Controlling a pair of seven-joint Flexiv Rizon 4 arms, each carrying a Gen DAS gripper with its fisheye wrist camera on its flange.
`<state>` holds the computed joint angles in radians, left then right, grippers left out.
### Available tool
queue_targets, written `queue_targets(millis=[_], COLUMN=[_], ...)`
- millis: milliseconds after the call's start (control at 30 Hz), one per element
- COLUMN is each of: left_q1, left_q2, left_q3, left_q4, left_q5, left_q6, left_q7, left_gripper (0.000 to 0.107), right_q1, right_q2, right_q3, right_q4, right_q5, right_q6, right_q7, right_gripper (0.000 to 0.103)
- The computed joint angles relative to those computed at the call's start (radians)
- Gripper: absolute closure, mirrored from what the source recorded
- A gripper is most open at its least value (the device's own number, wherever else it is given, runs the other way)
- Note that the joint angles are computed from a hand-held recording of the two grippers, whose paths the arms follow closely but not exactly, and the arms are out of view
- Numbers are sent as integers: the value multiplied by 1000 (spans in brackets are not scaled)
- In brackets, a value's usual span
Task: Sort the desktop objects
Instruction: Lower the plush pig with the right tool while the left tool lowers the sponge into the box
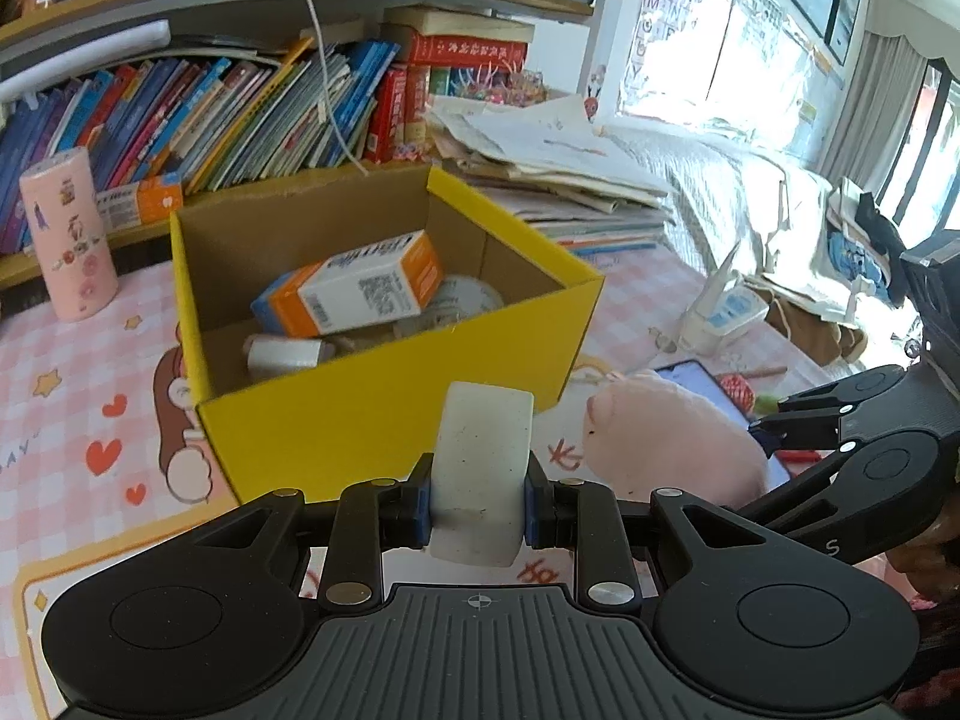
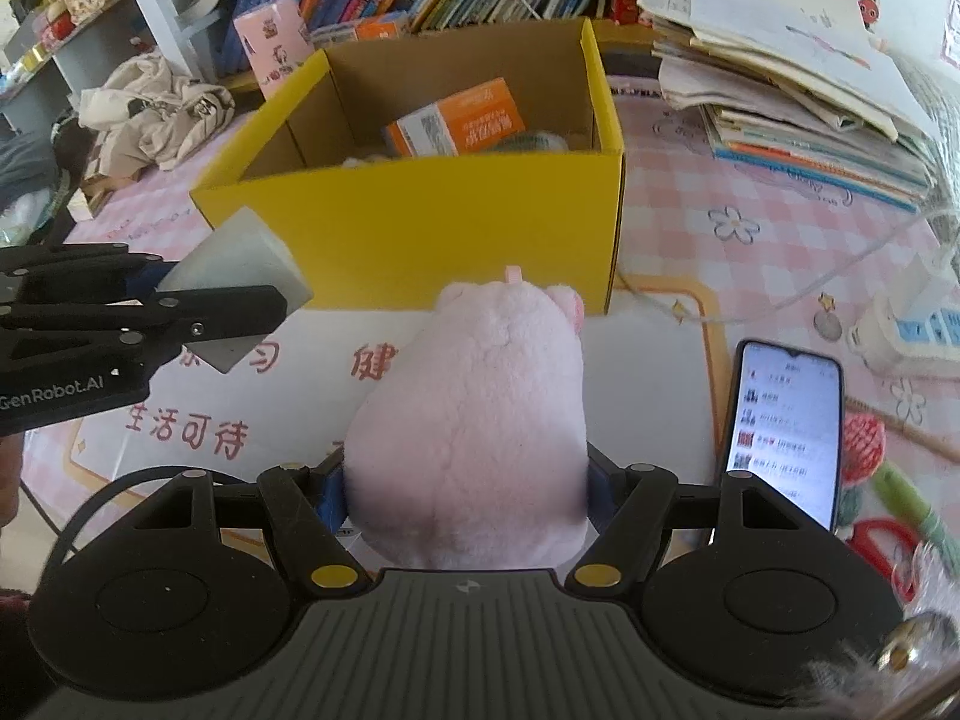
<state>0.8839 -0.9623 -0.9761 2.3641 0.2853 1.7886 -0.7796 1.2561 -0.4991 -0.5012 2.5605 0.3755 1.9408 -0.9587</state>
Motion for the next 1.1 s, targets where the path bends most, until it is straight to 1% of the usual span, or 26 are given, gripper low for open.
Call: queue_targets(millis=[67,300,367,400,500,600,667,800,933,1000,1033,1100], left_q1=[-4,-8,-13,-18,-51,-97,-130,-199,-259,-283,-293,-315], left_q2=[1,10,11,12,21,37,44,61,70,68,67,66], left_q3=[-8,-40,-45,-45,-25,15,44,111,174,197,205,225], left_q4=[-3,-38,-54,-64,-100,-142,-174,-230,-267,-282,-287,-300], left_q5=[2,26,36,41,51,45,38,27,13,3,-2,-13], left_q6=[11,61,77,86,114,133,135,119,95,87,88,89], left_q7=[-4,-31,-40,-44,-60,-93,-117,-142,-136,-129,-128,-127], left_gripper=[82,82,82,82,82,82,82,82,82,82,82,82], right_q1=[-7,31,21,2,-100,-198,-288,-438,-484,-519,-548,-632], right_q2=[21,87,101,106,103,75,55,11,-41,-66,-76,-97], right_q3=[-12,-120,-135,-129,-72,-19,43,144,143,155,178,255], right_q4=[5,4,-10,-22,-72,-141,-192,-293,-379,-427,-452,-509], right_q5=[-12,6,17,20,-1,-32,-66,-132,-189,-228,-251,-305], right_q6=[3,40,60,70,96,84,70,17,-28,-48,-56,-81], right_q7=[-22,-142,-184,-204,-261,-313,-338,-379,-407,-409,-407,-392], right_gripper=[34,34,34,34,34,34,34,34,34,34,34,34])
